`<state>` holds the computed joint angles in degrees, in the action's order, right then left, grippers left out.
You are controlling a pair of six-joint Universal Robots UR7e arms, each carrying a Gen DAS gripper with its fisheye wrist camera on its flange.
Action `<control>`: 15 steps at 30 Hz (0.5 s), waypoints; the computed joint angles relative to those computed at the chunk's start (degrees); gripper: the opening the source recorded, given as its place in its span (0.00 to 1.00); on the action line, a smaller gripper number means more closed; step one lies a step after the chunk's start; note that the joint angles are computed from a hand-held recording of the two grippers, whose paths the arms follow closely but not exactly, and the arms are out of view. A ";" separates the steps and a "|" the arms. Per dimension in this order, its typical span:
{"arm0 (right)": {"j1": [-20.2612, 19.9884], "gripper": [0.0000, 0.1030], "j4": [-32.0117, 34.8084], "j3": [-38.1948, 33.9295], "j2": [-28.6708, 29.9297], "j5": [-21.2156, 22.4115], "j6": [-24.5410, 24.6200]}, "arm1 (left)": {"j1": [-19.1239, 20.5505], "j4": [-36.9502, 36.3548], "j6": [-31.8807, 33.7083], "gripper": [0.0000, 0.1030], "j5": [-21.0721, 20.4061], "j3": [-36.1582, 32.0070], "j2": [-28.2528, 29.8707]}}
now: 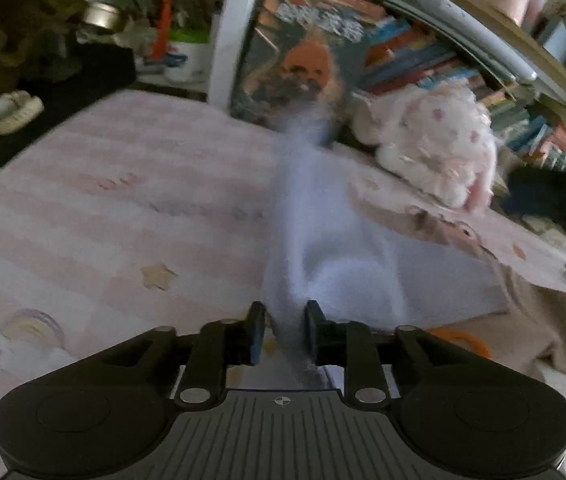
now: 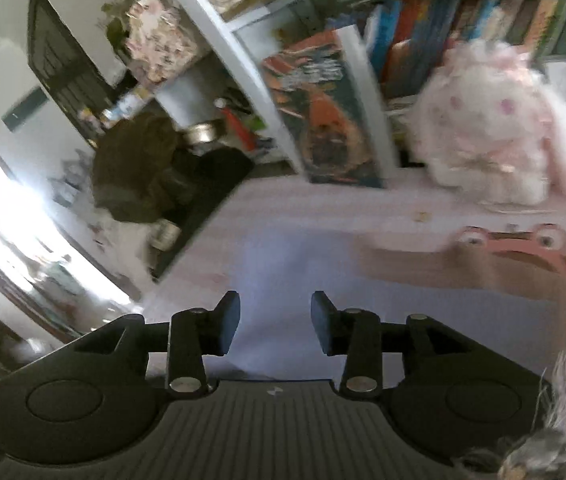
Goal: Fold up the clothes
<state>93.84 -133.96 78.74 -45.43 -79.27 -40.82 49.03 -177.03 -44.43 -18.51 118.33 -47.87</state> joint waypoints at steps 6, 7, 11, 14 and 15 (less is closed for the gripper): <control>-4.28 0.36 -10.32 5.94 -4.26 -11.67 1.82 | -1.58 -4.90 9.46 0.24 3.00 -0.64 0.32; -4.97 0.36 -11.59 6.72 -4.72 -13.25 2.73 | -1.65 -7.42 13.12 0.25 2.13 -1.56 1.19; -7.57 0.36 -15.57 10.88 -7.46 -17.99 4.79 | -1.37 -12.24 24.86 0.27 -3.58 -7.00 5.72; -8.42 0.36 -17.73 14.14 -8.81 -20.32 2.25 | -0.61 -10.97 31.64 0.29 -8.99 -11.89 9.82; -8.54 0.36 -19.04 15.48 -9.32 -21.25 0.31 | -0.36 -9.98 33.65 0.29 -10.07 -13.82 11.35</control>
